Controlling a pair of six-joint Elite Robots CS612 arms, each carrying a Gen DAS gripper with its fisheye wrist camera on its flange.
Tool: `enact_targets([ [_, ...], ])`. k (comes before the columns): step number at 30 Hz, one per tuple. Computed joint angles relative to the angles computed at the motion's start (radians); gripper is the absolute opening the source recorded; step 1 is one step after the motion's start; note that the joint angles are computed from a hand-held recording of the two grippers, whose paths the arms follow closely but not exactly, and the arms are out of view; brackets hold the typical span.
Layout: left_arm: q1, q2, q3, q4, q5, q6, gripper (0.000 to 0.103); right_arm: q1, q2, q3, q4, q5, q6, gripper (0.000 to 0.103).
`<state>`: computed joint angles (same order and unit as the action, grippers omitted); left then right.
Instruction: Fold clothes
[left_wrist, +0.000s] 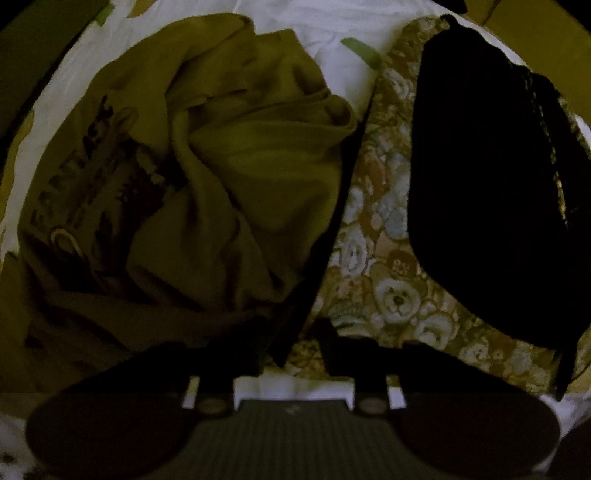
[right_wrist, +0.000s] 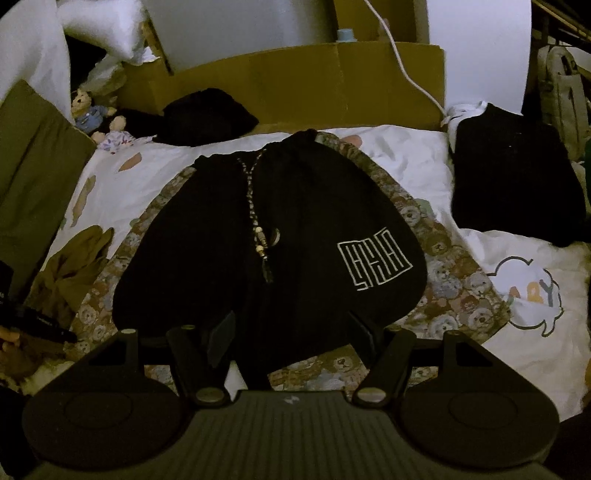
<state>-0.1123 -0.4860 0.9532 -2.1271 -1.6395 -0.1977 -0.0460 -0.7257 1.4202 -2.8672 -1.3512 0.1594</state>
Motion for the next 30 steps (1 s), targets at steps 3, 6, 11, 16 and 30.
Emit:
enact_targets([
  [3, 0.002, -0.004, 0.007, -0.004, -0.006, 0.006, 0.026, 0.001, 0.004, -0.005, 0.009, -0.001, -0.002, 0.071],
  [6, 0.001, -0.001, 0.008, 0.006, 0.006, 0.009, 0.026, 0.0, 0.007, -0.008, 0.016, 0.003, -0.002, 0.071],
  [11, -0.004, -0.002, 0.023, -0.02, 0.021, 0.046, 0.03, 0.002, 0.008, -0.011, 0.031, 0.012, -0.016, 0.071],
  [16, -0.007, 0.002, 0.034, -0.038, 0.032, 0.061, 0.023, 0.004, 0.005, -0.013, 0.042, 0.005, -0.031, 0.071],
  [30, 0.014, -0.049, 0.04, -0.128, -0.199, 0.007, 0.01, 0.01, 0.011, -0.022, 0.014, 0.049, -0.014, 0.071],
])
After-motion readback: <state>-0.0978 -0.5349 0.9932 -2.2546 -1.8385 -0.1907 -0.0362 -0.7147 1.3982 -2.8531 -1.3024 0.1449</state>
